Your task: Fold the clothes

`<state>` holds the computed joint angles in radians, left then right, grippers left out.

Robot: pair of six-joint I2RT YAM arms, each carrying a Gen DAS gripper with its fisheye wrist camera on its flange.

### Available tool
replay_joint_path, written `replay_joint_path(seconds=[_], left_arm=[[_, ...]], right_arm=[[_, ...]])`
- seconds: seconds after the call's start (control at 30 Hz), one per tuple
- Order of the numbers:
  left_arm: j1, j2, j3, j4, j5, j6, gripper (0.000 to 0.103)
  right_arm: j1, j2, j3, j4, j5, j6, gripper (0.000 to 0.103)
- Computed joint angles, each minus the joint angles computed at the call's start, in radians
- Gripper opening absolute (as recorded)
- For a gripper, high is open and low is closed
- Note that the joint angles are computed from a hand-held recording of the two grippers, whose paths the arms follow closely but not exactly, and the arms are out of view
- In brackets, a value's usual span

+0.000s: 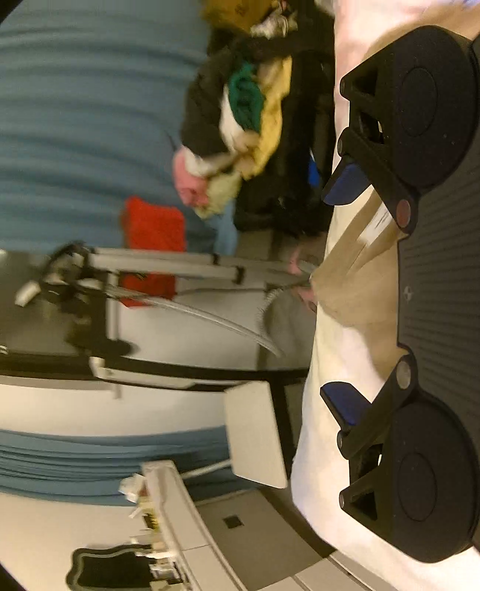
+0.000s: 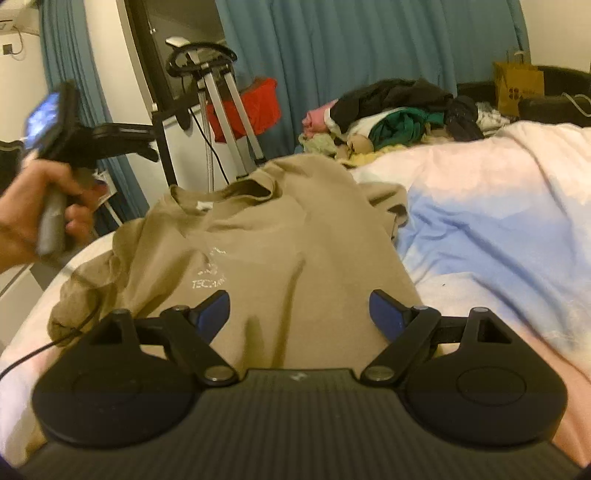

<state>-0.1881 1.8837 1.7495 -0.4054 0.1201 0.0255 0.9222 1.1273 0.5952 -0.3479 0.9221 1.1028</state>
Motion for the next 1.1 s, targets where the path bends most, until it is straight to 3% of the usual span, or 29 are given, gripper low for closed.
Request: replay_joint_path(seconds=[0.17,0.27,0.4,0.5,0.53,0.63,0.73,0.83,1.0,1.03,1.07,1.1], left_arm=[[0.103,-0.517,-0.498,0.023,0.180,-0.004,0.103],[0.254,-0.822,-0.702,-0.063,0.319,0.086,0.103],[0.620,-1.024,-0.837,-0.227,0.653,0.225,0.103],[0.774,-1.025,-0.865,-0.295,0.742,0.345,0.103],[0.798,-1.025,-0.886,-0.271,0.752,0.355,0.103],[0.810,-1.000,-0.930,-0.167,0.735,0.314,0.103],[0.818,-0.911,-0.923,-0.110,0.756,0.243,0.103],[0.830,-0.837,-0.906,-0.061,0.750,0.188,0.103],[0.833,-0.693,-0.860,0.018,0.731,0.099,0.103],[0.819,-0.664,-0.856,0.040,0.713,0.078,0.103],[0.803,-0.635,-0.853,0.063,0.690,0.056,0.103],[0.786,-0.605,-0.847,0.084,0.668,0.035,0.103]], right_arm=[[0.070,-0.032,-0.003,-0.028,0.045,0.043,0.083],[0.097,-0.032,0.004,-0.017,0.057,0.038,0.071],[0.111,-0.032,0.010,0.017,0.056,0.008,0.061],[0.081,-0.007,0.011,0.057,0.018,-0.012,0.050],[0.054,-0.002,0.005,0.091,-0.015,-0.033,0.048],[-0.091,0.038,-0.018,0.265,-0.160,-0.158,0.048],[-0.302,0.180,0.016,0.453,-0.353,-0.262,0.048],[-0.482,0.394,0.147,0.561,-0.496,-0.318,0.049],[-0.633,0.697,0.444,0.576,-0.605,-0.358,0.048],[-0.648,0.744,0.502,0.569,-0.615,-0.364,0.038],[-0.657,0.788,0.565,0.551,-0.610,-0.379,0.019],[-0.664,0.825,0.624,0.530,-0.596,-0.394,0.017]])
